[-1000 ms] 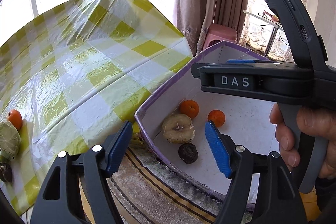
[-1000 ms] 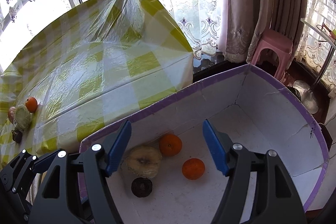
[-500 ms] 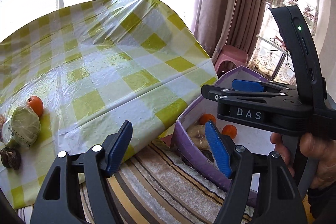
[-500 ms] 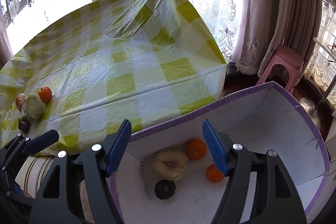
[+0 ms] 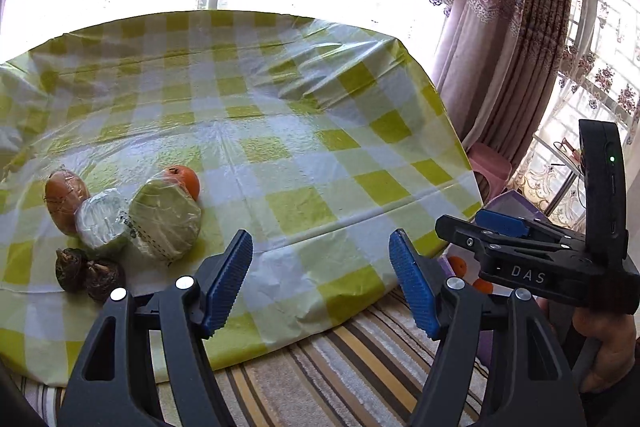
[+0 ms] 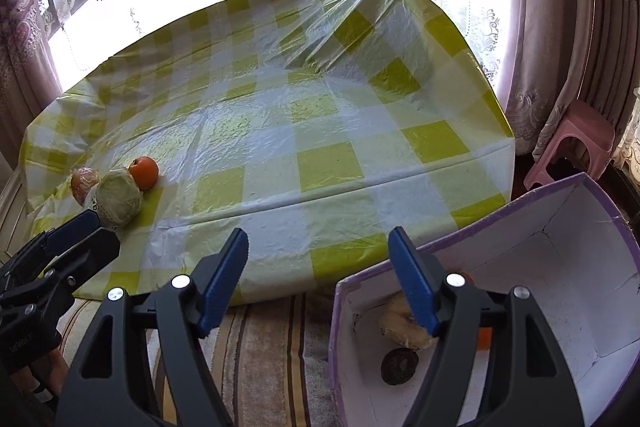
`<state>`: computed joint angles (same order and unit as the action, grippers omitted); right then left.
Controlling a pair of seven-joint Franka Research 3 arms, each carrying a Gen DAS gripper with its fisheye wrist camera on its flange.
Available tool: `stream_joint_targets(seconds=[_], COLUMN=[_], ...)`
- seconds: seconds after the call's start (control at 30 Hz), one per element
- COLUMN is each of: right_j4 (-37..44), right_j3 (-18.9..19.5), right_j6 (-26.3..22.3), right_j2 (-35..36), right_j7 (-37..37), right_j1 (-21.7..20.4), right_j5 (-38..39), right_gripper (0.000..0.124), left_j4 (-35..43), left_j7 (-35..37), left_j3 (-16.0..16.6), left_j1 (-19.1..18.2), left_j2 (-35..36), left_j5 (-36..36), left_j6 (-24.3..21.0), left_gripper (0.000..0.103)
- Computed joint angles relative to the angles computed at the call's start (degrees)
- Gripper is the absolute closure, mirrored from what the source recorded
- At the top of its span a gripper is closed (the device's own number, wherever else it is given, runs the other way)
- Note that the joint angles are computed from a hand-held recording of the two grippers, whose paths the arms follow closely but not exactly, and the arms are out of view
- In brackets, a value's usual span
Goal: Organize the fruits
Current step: 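Move both open tools back over the remaining fruits on the table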
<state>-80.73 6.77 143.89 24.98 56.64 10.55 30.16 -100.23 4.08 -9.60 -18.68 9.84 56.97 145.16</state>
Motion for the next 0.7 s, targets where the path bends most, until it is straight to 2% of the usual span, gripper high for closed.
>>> stream_joint_targets(seconds=[0.13,0.4,0.6,0.7], right_j4=[-1.3,-4.2,-5.6,-5.4], right_j3=[1.3,2.7,3.8,3.8], right_j6=[-0.4,-1.3,-1.8,-2.2], right_j2=[-0.9,-2.7,-3.3,-3.2], right_j7=[-1.6,-5.0,-7.7,-8.2], right_j1=[0.7,2.8,3.7,4.6], right_j5=[1.3,3.9,7.5,7.7], right_gripper=[0.051,0.051,0.050,0.050], left_j4=[-5.7,-14.9,-20.9,-23.2], left_j7=[-4.5,-10.0,-11.1,-10.3], left_j3=[0.2,-1.7,-2.5,-2.7], left_j1=[1.4,5.9,9.3,10.7], left_j2=[-4.8,-12.7,-17.5,-19.3], left_j5=[1.1,1.7,-2.0,-5.1], left_j6=[0.0,-1.5,-1.6,-1.9], left_gripper=[0.035,0.037,0.040,0.046])
